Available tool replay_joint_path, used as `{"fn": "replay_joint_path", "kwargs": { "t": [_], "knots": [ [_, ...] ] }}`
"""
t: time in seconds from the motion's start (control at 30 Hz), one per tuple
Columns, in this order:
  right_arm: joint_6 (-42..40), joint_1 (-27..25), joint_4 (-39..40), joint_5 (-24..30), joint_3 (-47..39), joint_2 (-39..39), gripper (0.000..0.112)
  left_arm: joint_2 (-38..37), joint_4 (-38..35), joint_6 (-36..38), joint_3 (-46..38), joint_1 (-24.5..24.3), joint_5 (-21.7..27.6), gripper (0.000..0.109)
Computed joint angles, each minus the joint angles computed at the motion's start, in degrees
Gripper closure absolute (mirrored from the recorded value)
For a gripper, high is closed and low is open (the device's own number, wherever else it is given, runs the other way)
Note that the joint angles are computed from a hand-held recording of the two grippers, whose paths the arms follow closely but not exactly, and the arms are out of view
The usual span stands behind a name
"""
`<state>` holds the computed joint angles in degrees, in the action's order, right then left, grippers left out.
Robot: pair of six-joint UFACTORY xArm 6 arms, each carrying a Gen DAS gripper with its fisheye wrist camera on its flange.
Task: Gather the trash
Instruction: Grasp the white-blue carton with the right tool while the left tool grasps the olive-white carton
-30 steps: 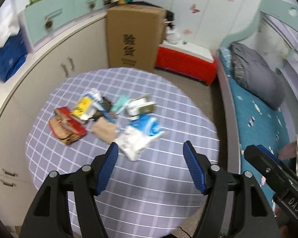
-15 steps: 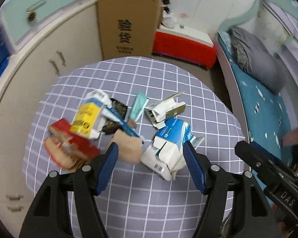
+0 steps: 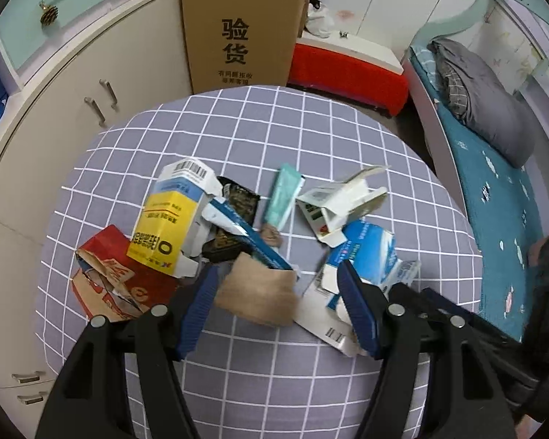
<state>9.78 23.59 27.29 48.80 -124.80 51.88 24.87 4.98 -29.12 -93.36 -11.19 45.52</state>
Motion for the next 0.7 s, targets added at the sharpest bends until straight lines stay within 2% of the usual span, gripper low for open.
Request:
{"fn": "replay_joint_path", "kwargs": {
  "t": [0.1,0.13,0.17,0.2,0.27,0.5,0.7],
  "knots": [
    [1.64,-0.36,-0.34,2.97,-5.15,3.7,0.053,0.89,-1.17,1.29,-0.82,0.4,0.4,0.042],
    [1.57,-0.61,0.17,4.03,-6.82,4.82,0.062,1.48,-1.71,1.9,-1.48,0.43,0.61,0.042],
    [1.1,-0.88,0.8,4.82,-7.99,5.55,0.087,1.9,-2.11,2.34,-2.03,0.43,0.78,0.042],
    [1.32,-1.26,0.42,6.91,-10.71,7.06,0.092,2.66,-3.02,3.24,-2.96,0.42,0.96,0.042],
    [1.73,-1.84,0.08,7.29,-10.22,6.62,0.102,4.07,-4.7,4.63,-4.86,0.26,1.0,0.042],
    [3.38,-3.82,-7.06,2.11,-0.24,-0.32,0.105,11.43,-8.88,6.71,-14.62,-0.72,1.2,0.042],
    [5.77,-5.23,-10.43,-1.79,1.0,-1.26,0.105,17.41,-9.11,5.05,-22.8,-0.67,0.94,0.042]
  ]
}}
